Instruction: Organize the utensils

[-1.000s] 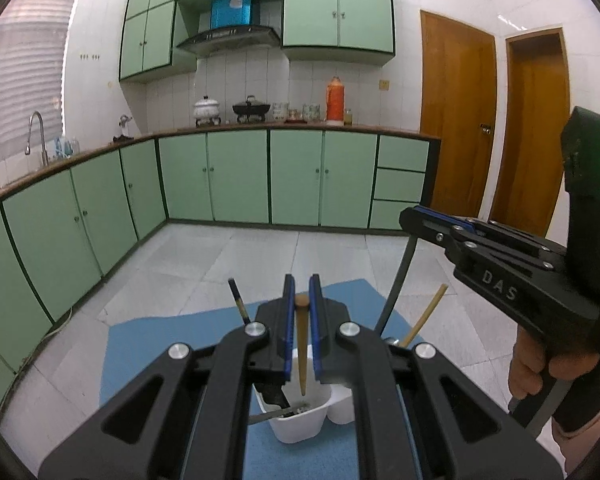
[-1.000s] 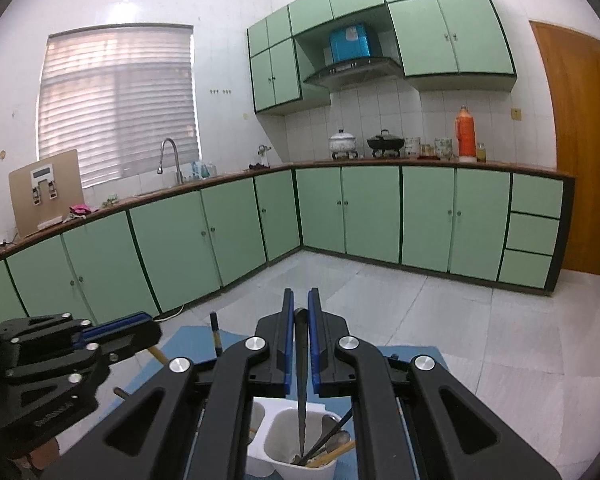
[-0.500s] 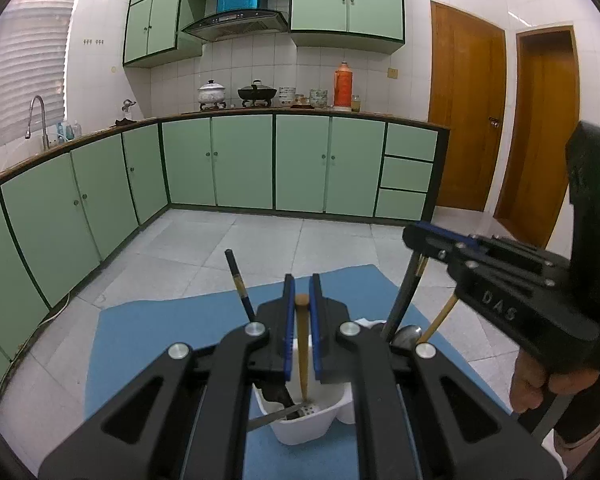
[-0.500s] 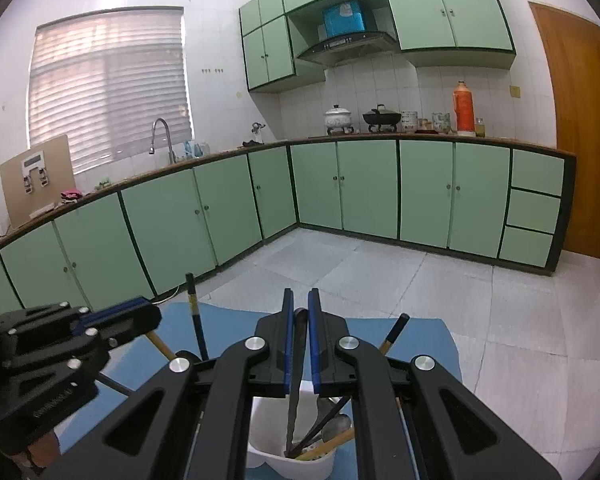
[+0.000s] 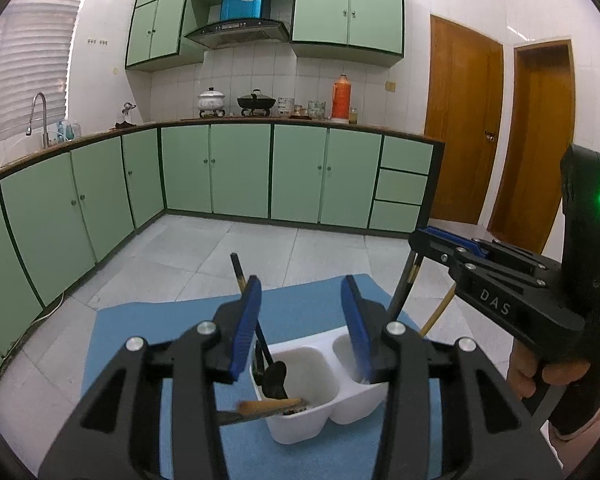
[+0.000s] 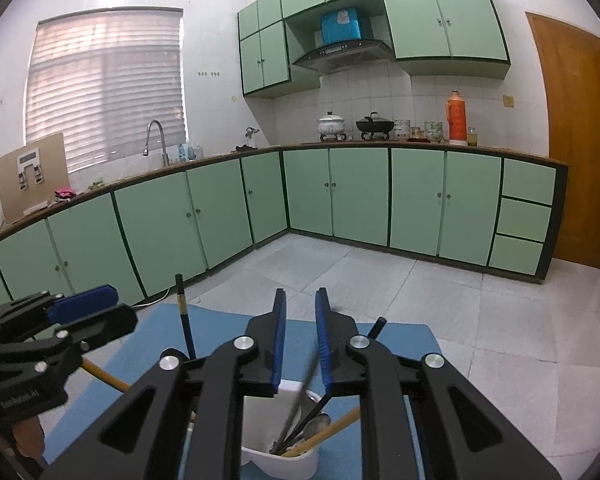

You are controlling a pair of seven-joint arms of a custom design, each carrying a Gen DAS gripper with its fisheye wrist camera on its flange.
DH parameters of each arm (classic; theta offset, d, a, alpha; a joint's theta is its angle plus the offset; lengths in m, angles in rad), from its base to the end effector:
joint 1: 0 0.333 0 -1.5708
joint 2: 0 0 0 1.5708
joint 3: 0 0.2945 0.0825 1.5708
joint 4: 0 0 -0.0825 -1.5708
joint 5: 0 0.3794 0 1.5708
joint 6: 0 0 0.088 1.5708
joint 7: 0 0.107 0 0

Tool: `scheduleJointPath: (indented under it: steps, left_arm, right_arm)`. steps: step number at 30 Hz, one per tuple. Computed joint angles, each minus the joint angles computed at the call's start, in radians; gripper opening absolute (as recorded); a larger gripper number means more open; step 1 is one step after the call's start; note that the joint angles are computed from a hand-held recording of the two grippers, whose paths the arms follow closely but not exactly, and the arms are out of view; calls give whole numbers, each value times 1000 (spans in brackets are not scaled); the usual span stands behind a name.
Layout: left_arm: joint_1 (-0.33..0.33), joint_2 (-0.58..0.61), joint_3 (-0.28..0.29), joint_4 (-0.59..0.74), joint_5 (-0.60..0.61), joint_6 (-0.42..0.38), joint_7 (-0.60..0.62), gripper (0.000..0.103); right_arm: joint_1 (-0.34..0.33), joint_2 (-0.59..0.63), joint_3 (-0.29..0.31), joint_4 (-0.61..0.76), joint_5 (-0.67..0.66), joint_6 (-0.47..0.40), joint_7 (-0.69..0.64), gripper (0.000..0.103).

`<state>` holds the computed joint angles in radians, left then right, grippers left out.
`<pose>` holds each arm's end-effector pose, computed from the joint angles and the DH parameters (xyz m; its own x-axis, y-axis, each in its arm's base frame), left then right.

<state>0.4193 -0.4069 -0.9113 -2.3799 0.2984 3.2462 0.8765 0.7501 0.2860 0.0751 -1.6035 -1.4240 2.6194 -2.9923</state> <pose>0.4129 -0.3021 0.5205 -0.3012 -0.9520 0.0543 -0.4191 0.0810 -0.9043 0.4484 0.5103 0.5131 0.2266 -0.9663 -0.1221 -0.3700 0.0306 -0.9285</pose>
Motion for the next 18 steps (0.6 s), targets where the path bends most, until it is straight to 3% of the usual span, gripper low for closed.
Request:
scheduleJointPath:
  steps: [8, 16, 18]
  left_arm:
    - [51, -60, -40, -31, -50, 51, -2, 51]
    - [60, -226, -55, -124, -165, 108, -25, 79]
    - [61, -279, -62, -146, -191, 108, -38, 81]
  right_arm:
    - [-11, -52, 10, -58, -73, -15, 85, 30]
    - [-40, -142, 64, -163, -172, -68, 182, 47]
    - [-48, -164, 81, -193, -189, -80, 208, 50]
